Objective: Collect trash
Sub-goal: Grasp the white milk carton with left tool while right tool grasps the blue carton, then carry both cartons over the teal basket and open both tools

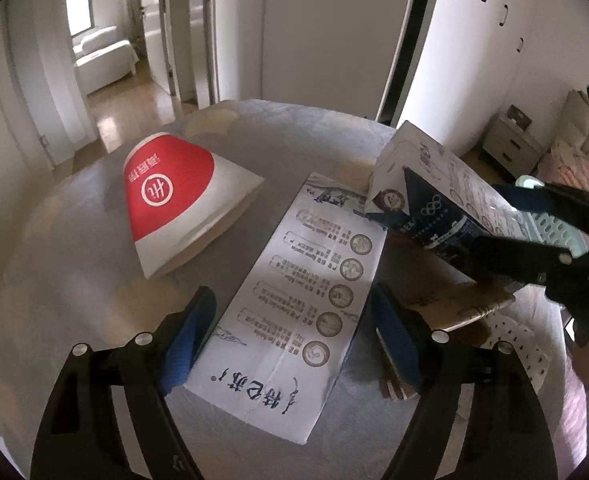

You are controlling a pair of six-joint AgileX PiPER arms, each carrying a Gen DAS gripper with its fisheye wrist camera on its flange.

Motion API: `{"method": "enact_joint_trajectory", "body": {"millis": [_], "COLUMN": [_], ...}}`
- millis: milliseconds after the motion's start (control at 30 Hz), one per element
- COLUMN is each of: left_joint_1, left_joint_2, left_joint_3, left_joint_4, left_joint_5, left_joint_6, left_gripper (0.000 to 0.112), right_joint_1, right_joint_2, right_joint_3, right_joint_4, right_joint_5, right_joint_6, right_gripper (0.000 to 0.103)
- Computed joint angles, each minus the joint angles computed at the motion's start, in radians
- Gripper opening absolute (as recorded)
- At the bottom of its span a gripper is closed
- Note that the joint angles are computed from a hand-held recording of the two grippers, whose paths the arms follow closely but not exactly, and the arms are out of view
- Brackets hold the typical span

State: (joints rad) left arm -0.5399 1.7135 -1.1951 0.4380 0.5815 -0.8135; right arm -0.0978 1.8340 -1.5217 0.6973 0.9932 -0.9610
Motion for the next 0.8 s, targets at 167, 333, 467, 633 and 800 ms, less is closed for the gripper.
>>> {"method": "enact_joint_trajectory", "body": {"millis": [167,333,467,633,800], "left_joint_1": [-0.025,-0.054,-0.080,-0.123,-0.209], "left_joint_2": [-0.007,-0.064,-0.153,-0.272,-0.331], "left_joint_3": [0.001,0.071,0.167,0.243,0.223], "left_joint_4": [0.030,0.063,0.152,0.242,0.318], "left_joint_5": [0.046,0.036,0.011,0.006,0.051], "left_joint_6": [-0.036,-0.135,-0.273,-0.403,-0.485], "left_gripper": [0.064,0.053,0.053,0.053,0.053], "right_joint_1": [0.055,0.045,-0.021,-0.116,-0.207], "right_joint_2": [-0.071,-0.154,-0.222,-0.289,-0.346], "right_joint_3": [0.108,0.227,0.283,0.311,0.326], "right_joint_4": [-0.101,-0.060,0.054,0.149,0.190], "right_joint_5": [-0.135,-0.219,-0.213,-0.158,-0.125], "right_joint_6": [0.033,-0.015,-0.084,-0.128,-0.134], "right_gripper": [0.072,0.059,0.057,0.057,0.057]}}
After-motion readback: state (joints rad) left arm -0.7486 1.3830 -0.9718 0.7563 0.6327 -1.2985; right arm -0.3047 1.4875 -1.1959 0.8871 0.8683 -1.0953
